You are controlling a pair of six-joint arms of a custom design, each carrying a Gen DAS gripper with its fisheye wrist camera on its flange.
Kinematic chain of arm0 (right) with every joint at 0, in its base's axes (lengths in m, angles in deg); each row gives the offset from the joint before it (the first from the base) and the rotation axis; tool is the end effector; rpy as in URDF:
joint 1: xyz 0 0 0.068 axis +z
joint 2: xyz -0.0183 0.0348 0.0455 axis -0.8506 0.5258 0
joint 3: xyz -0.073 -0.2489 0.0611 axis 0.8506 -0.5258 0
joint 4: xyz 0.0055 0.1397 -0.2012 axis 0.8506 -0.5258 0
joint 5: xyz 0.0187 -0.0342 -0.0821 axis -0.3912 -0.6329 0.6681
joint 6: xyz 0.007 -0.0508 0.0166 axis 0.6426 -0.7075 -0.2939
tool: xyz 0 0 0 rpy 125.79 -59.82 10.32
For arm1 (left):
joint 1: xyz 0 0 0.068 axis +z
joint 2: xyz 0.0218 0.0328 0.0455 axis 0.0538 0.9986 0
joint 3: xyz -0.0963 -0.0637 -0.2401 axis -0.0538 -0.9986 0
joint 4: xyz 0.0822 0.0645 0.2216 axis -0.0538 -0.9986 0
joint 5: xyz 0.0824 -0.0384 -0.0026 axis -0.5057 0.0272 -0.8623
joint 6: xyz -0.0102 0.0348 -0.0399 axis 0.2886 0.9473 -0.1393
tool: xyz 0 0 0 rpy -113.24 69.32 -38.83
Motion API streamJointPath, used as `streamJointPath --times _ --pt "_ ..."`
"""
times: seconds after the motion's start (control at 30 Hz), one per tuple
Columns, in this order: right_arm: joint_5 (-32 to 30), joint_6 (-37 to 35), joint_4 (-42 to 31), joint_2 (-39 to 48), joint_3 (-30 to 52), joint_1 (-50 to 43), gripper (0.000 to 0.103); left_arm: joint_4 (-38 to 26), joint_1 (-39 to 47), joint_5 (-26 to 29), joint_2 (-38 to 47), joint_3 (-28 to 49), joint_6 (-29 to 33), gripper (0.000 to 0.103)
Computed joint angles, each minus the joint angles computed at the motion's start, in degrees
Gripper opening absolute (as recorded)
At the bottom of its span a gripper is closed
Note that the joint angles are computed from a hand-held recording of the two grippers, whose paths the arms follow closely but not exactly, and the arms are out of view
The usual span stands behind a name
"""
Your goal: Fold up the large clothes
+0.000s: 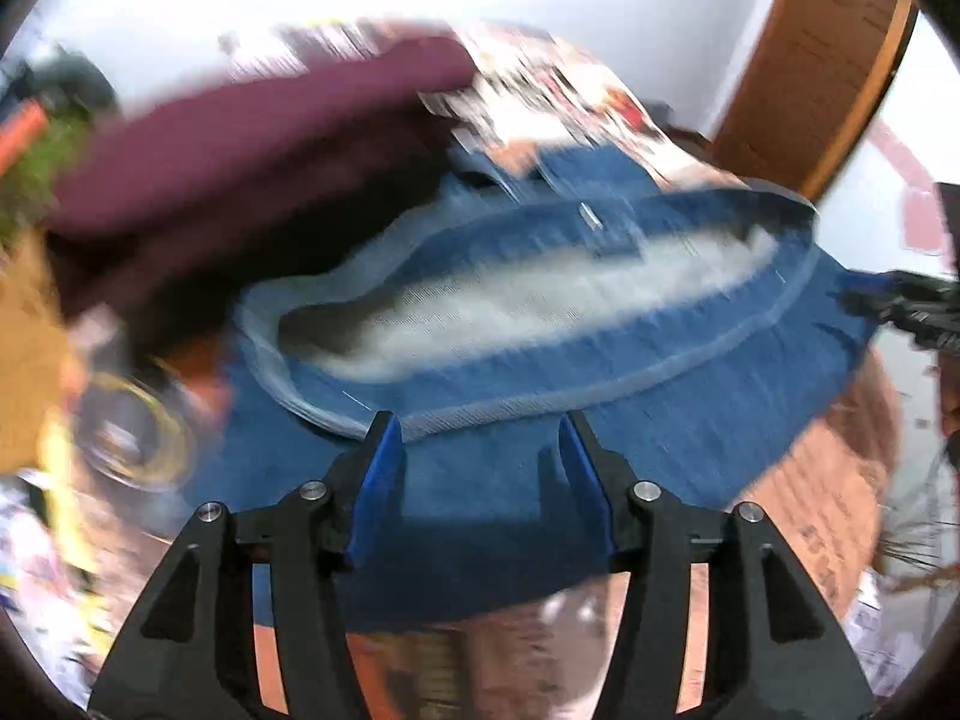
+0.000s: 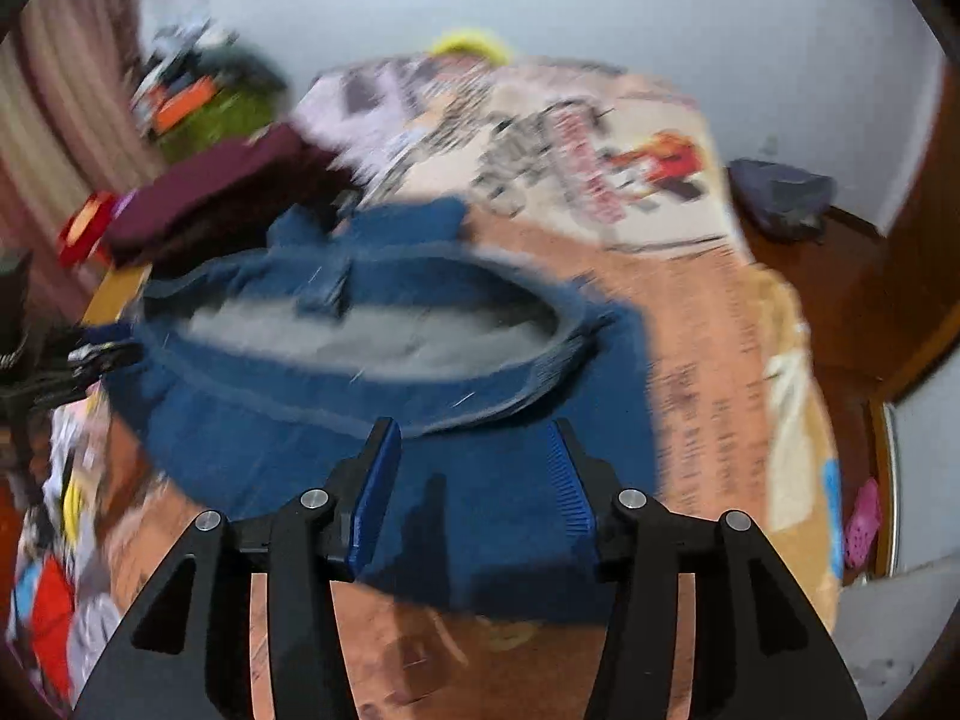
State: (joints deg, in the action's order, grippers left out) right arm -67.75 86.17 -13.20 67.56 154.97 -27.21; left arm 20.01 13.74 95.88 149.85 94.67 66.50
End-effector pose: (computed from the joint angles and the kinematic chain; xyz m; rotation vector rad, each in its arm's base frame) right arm 0.2104 0.1275 0.3879 -0.3658 2.5864 0.3186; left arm 0.2487 0.0334 0.3322 0.2747 2.6051 -0.3497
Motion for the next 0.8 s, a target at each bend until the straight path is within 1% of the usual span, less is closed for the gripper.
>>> streamJointPath --times 0.03,0.07,0.1,0.13,0.17,0.2,0.3,0.4,0.47,0.5,0.53,0.6,0.63,0.7,0.73,0.77,0.8 --pt "-1.4 0.4 0.4 1.0 -1.4 1.0 0.047 -0.1 -1.4 -0.2 1.5 -1.5 -1.1 0.054" --pt "0.0 0.9 1.5 1.3 -2.8 2.6 0.048 1.6 -2.5 -1.2 1.6 -3.2 -2.5 0.054" --pt "3.7 1.5 3.7 1.0 -4.9 5.2 0.05 3.7 -3.2 -1.5 1.1 -5.0 -3.8 0.054" --pt "6.5 1.4 5.2 1.5 -5.9 7.3 0.057 5.6 -3.2 -1.1 0.9 -6.0 -4.5 0.055" --pt "7.8 1.7 5.4 2.6 -5.6 8.5 0.061 6.1 -3.3 -0.8 1.6 -5.6 -5.0 0.056" --pt "9.0 1.8 5.2 4.2 -4.7 9.4 0.061 6.1 -3.5 -0.8 2.4 -4.8 -5.3 0.057" --pt "4.2 -0.4 2.7 11.4 1.4 7.6 0.061 7.2 -5.8 -2.7 5.4 -2.4 -5.2 0.063" --pt "1.8 -3.1 -0.9 19.4 9.3 6.0 0.061 6.6 -7.8 -4.6 10.3 2.1 -4.8 0.07" --pt "1.3 -4.8 -3.1 23.8 14.8 4.9 0.061 5.8 -9.3 -6.3 12.9 5.4 -4.1 0.072" --pt "1.2 -5.4 -4.7 26.5 18.7 4.1 0.06 5.6 -10.2 -8.4 14.5 7.9 -3.8 0.071" --pt "1.1 -5.4 -6.4 30.0 24.2 2.8 0.057 6.3 -10.7 -11.0 15.6 9.3 -3.9 0.069" --pt "0.8 -4.3 -6.5 32.6 29.0 1.0 0.056 5.0 -11.2 -14.2 18.9 15.0 -5.2 0.056" --pt "1.0 -2.4 -5.7 33.4 31.8 -0.3 0.056 3.2 -11.1 -14.8 21.1 19.5 -7.2 0.055" --pt "3.9 3.4 -2.1 32.4 33.4 -2.2 0.056 2.8 -9.8 -14.1 22.3 25.0 -11.7 0.054" --pt "5.1 5.1 -0.8 31.5 33.1 -2.5 0.059 4.2 -8.8 -13.9 21.2 26.3 -14.6 0.054" --pt "6.3 7.1 1.4 29.8 32.2 -3.1 0.059 6.1 -8.3 -14.2 19.8 25.8 -16.6 0.055" --pt "5.4 8.0 3.1 28.3 31.2 -3.8 0.059 7.0 -7.7 -14.0 18.7 25.6 -17.7 0.056"
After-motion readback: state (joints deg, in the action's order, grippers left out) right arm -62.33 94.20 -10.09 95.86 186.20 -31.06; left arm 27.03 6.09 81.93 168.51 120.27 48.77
